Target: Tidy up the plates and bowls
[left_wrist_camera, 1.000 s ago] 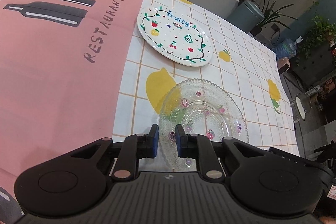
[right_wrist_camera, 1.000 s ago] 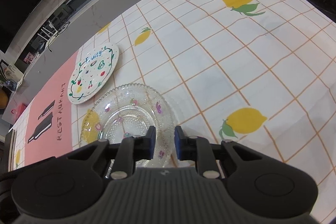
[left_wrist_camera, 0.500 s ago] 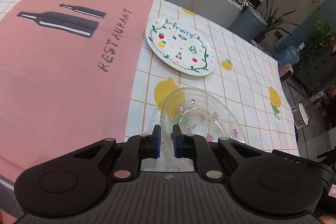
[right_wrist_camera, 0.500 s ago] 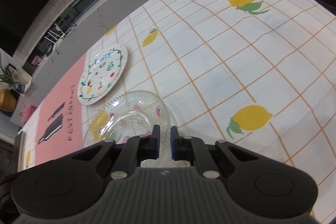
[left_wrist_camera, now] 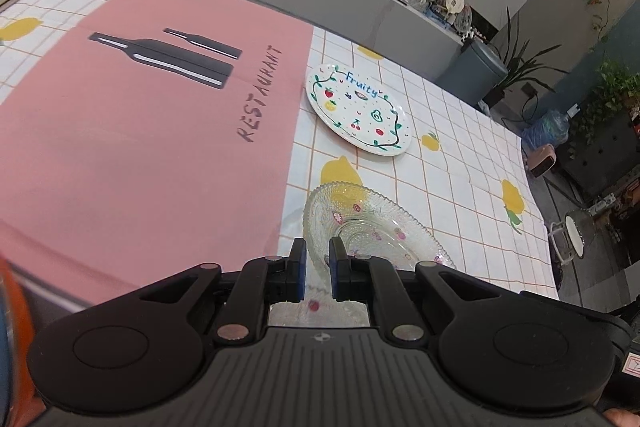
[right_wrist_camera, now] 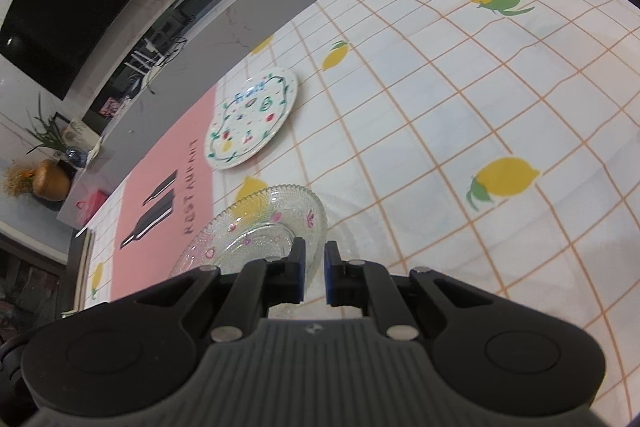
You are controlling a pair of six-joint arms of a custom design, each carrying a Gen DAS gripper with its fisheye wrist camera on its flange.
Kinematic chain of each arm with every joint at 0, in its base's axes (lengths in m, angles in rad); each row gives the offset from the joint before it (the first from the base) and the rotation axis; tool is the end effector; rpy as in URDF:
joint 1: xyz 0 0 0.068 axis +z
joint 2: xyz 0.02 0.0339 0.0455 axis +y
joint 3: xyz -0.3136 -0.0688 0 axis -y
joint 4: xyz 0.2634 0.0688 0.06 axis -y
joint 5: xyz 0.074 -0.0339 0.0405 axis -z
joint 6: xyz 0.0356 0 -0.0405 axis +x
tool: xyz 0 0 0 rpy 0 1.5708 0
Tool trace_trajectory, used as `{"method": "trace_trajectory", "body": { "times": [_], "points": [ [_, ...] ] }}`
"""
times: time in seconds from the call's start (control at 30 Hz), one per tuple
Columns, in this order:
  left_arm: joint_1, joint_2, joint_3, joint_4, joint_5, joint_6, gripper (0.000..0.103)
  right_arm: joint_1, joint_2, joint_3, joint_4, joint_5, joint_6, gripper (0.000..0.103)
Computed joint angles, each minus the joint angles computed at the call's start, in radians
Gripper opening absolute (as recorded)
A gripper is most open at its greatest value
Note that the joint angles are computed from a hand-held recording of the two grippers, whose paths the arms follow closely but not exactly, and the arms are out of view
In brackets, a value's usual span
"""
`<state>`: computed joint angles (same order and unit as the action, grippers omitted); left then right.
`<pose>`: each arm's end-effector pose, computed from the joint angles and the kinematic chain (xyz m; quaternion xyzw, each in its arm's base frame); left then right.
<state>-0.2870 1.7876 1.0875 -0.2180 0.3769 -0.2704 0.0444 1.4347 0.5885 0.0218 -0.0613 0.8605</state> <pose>0.3728 -0.1237 0.2109 0.0678 0.9299 -0.2572 0.2539 0.2710 0.0142 0.1863 0.3591 0.8587 0.1850 0.3153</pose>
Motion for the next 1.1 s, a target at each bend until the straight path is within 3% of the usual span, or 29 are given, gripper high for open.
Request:
{"method": "trace_trajectory", "body": {
  "times": [0.47, 1.1],
  "points": [
    [0.073, -0.138, -0.149, 0.02, 0.028, 0.007, 0.011, 0.131, -0.132, -0.083, -0.017, 0.024, 0.048, 0.007],
    [0.133, -0.157, -0.226, 0.023, 0.036, 0.037, 0.011, 0.208, -0.079, -0.042, -0.085, 0.035, 0.003, 0.007]
  ]
}}
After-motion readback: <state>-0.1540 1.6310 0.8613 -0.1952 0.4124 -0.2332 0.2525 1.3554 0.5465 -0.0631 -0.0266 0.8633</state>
